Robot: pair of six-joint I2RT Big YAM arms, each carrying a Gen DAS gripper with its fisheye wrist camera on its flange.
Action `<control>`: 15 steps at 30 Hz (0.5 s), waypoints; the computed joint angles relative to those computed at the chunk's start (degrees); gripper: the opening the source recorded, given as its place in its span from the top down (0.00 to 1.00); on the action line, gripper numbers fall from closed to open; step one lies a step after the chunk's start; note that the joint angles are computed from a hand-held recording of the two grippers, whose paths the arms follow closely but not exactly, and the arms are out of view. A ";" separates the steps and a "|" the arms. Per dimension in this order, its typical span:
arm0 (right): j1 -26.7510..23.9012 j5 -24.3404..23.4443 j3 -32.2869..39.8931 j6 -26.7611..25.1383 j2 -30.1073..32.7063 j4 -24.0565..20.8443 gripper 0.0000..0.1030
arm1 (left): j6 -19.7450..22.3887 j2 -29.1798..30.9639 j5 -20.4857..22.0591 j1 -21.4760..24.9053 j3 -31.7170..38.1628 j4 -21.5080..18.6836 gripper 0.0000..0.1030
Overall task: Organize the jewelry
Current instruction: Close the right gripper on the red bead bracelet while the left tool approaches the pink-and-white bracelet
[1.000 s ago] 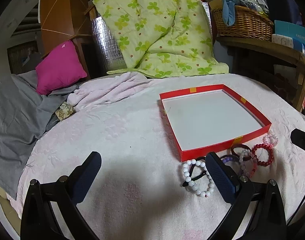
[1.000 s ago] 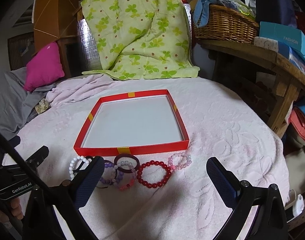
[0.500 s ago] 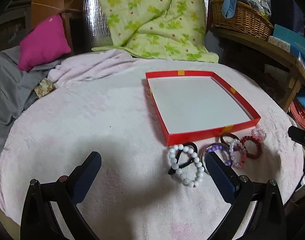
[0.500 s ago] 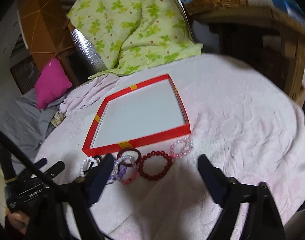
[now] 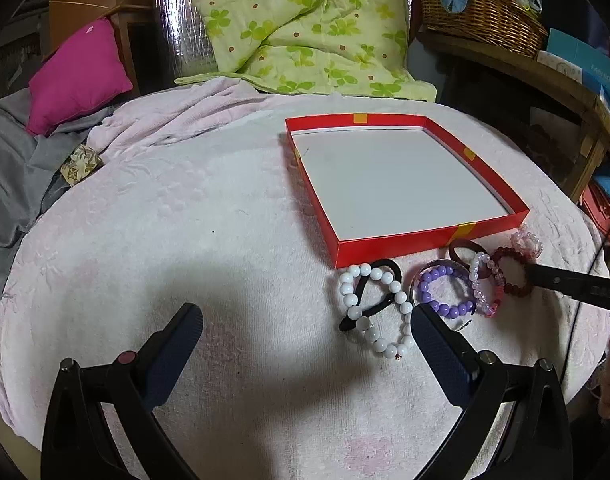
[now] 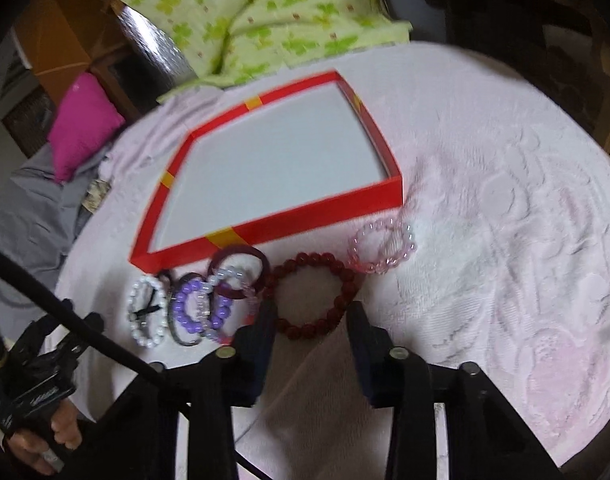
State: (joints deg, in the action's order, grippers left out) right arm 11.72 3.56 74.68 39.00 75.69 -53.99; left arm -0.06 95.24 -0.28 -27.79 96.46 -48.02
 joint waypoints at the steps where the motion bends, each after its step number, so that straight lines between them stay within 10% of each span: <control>1: -0.02 0.58 0.52 0.51 0.83 -0.75 0.63 | 0.15 0.11 0.14 -0.01 0.10 0.02 0.00; 15: 0.22 5.56 2.09 2.85 3.20 -3.31 0.86 | 2.52 0.35 -2.17 -1.77 -0.12 1.52 0.04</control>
State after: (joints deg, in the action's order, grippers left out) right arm 11.94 9.12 76.78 41.85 78.89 -57.30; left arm 2.46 95.59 -2.45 -29.56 96.34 -46.50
